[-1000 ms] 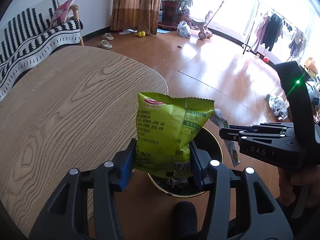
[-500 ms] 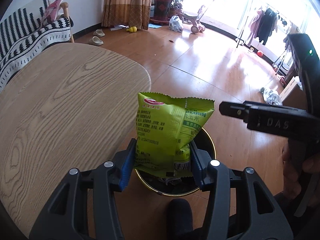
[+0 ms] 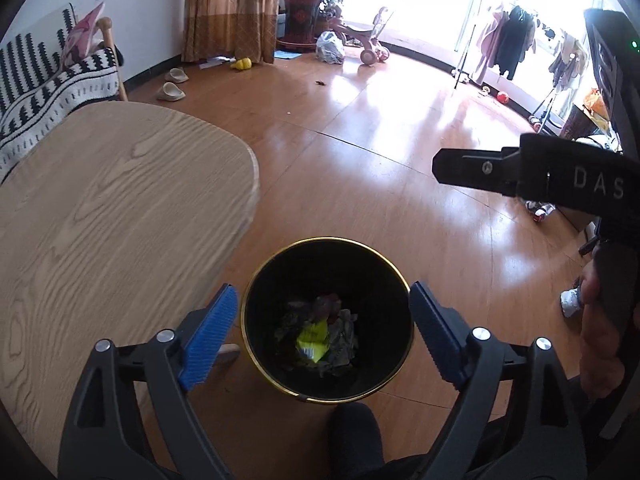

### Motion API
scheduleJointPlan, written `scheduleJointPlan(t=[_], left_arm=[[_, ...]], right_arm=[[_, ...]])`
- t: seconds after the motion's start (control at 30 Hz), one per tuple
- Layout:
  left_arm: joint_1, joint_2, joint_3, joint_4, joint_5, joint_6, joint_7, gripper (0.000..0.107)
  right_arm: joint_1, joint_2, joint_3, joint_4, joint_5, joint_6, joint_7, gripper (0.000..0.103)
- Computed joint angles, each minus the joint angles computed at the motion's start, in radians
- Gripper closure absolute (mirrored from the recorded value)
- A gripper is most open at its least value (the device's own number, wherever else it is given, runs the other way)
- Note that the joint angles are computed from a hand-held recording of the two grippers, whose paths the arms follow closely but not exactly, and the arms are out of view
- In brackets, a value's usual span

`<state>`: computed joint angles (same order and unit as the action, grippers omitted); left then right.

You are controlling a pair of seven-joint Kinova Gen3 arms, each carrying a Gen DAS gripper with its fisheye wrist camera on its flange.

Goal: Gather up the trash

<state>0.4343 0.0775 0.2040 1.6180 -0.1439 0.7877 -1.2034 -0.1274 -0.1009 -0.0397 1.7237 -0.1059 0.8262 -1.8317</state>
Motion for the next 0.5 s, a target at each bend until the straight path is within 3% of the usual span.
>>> scheduleJointPlan(t=[0.23, 0.5], left_arm=[[-0.088, -0.179, -0.027, 0.090, -0.055, 0.041, 0.024, 0.014], [-0.334, -0.438, -0.084, 0.169, -0.125, 0.217, 0.051, 0.014]], right_arm=[[-0.080, 0.030, -0.083, -0.086, 0.076, 0.006, -0.069, 0.019], [-0.297, 0.170, -0.183, -0.293, 0.158, 0.047, -0.086, 0.019]])
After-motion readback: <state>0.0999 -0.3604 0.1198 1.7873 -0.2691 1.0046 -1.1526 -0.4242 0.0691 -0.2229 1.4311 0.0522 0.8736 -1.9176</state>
